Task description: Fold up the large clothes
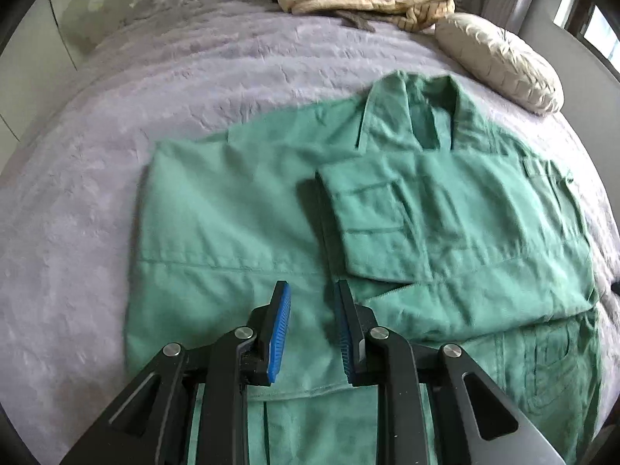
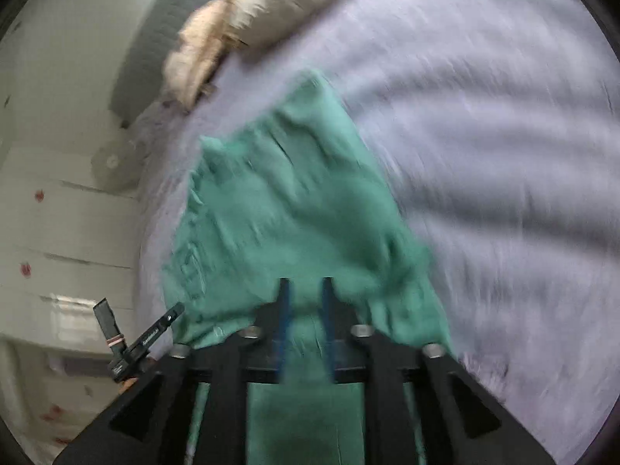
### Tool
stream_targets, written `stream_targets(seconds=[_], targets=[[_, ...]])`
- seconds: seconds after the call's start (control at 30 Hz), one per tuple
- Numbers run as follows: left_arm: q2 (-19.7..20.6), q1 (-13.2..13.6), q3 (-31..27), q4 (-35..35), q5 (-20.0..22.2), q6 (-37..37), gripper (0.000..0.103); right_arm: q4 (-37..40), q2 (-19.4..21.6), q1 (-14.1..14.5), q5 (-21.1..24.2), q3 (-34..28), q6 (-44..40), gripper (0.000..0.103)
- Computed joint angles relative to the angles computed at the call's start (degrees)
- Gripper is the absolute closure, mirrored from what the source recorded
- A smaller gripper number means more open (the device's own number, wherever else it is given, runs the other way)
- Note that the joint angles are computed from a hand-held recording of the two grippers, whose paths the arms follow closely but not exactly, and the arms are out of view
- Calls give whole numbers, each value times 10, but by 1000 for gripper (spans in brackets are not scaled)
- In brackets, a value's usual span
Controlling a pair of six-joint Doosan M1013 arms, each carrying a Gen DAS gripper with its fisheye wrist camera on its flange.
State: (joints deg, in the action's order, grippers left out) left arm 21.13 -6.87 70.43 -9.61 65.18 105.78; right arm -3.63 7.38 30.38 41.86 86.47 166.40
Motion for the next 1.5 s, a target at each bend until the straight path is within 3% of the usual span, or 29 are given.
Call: stream_targets(seconds=[0.03,0.07,0.13,0.2,0.23,0.27,0.3,0.4,0.53,0.63,0.67,0.87,1.1,1.17,1.23,1.27,1.3,1.37,1.5], targets=[[1,-1,-4,-3,-2,-1,78,-35,3,-2,13,-11,12,40],[3,-3,-6,-3,-2,-2,78,-73,10,-10,23,-22,28,38],[7,-10,-10,1,-4,-11,78,-66,19,-31,29,-27,14,38],[10,-15,-12,-3,-5,-17,78,-35,36,-56,47,-37,-4,44],[10,-17,-11,-4,-7,-18,78,-10,45,-68,45,-40,-17,56],[10,-20,-8,-3,-9,-19,78,6,55,-73,51,-49,-30,81],[9,-22,-5,-1,-10,-20,78,20,65,-77,68,-61,-50,93],[15,-30,3,31,1,-19,77,17,90,-77,133,-85,-87,95],[13,-22,15,22,-9,1,76,17,86,-80,126,-67,-84,95],[9,-23,11,54,-4,-12,76,0,77,-74,131,-64,-61,93],[8,-22,11,64,-3,-15,76,-13,74,-70,142,-67,-54,88],[-4,-9,14,71,25,-18,76,-55,64,-35,210,-90,-32,88],[-23,-5,30,101,61,-26,76,-27,55,16,240,-101,-25,85],[-25,-4,31,102,75,-26,76,-11,59,26,247,-107,-28,66],[-31,-5,37,110,78,-28,76,0,63,38,253,-112,-31,53],[-35,-5,41,114,79,-29,74,5,66,44,261,-116,-34,53],[-37,-5,43,116,81,-29,43,10,69,48,266,-120,-36,53],[-48,-5,52,123,74,-43,0,19,70,54,267,-122,-33,53],[-70,-5,66,116,78,-31,0,34,73,65,276,-128,-31,53]])
